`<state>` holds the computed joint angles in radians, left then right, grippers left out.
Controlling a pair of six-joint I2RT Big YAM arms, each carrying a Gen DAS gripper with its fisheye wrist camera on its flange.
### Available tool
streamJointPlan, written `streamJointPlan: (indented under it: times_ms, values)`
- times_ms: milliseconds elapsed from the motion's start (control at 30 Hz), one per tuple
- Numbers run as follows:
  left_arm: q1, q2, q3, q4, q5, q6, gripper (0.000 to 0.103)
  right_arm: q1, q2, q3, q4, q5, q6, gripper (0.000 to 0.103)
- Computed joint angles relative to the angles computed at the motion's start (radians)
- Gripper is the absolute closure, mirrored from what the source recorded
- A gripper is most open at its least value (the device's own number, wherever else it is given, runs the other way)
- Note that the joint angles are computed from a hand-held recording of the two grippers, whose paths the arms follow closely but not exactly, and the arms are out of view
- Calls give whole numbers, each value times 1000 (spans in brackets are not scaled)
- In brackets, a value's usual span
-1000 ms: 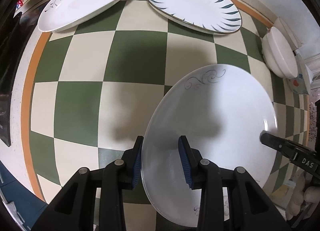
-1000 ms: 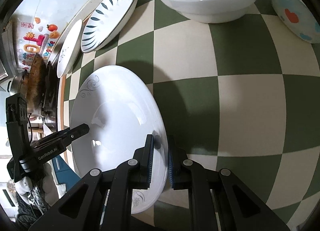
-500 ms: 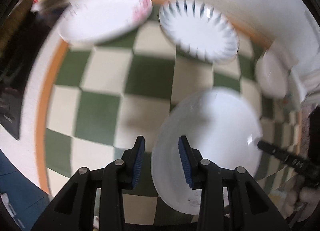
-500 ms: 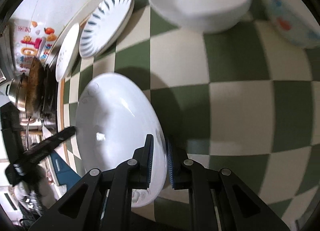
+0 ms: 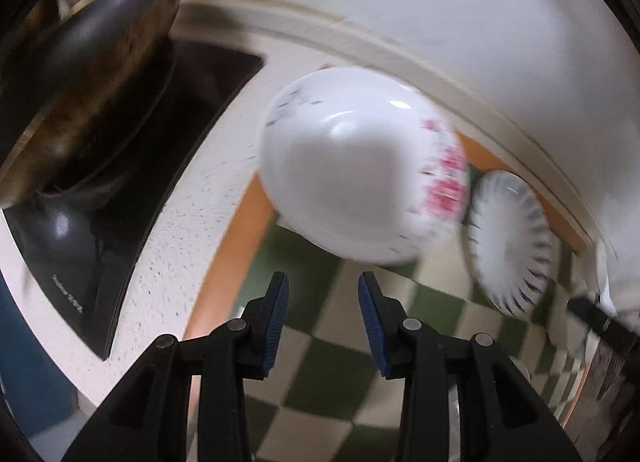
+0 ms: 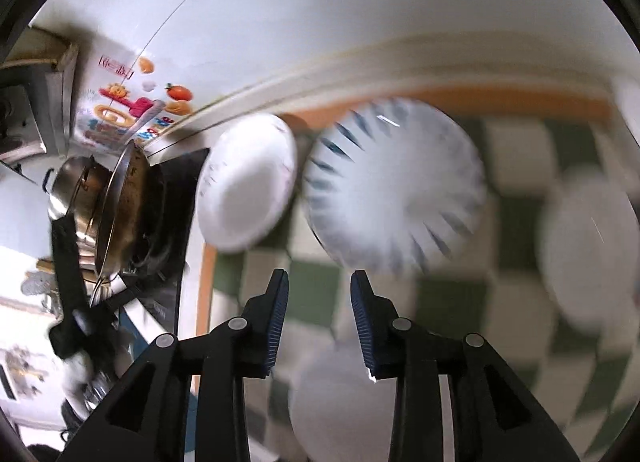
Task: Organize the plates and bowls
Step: 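Carry the swirl plate with both grippers onto the pink-flowered plate, then grip both stacked plates with both grippers and lift them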
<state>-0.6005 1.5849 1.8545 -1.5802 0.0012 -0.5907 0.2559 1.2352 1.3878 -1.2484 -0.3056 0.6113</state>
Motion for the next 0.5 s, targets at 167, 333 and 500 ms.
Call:
streamJointPlan:
  times_ms: [167, 333, 500]
  values:
    - [61, 37, -27, 31, 37, -2, 69, -1, 262, 194, 10, 0, -102, 68]
    - [97, 74, -38, 59, 72, -7, 69, -10, 475, 370, -29, 12, -182, 68]
    - [111, 91, -61, 95, 102, 9, 69, -19, 586, 444, -47, -22, -215, 68]
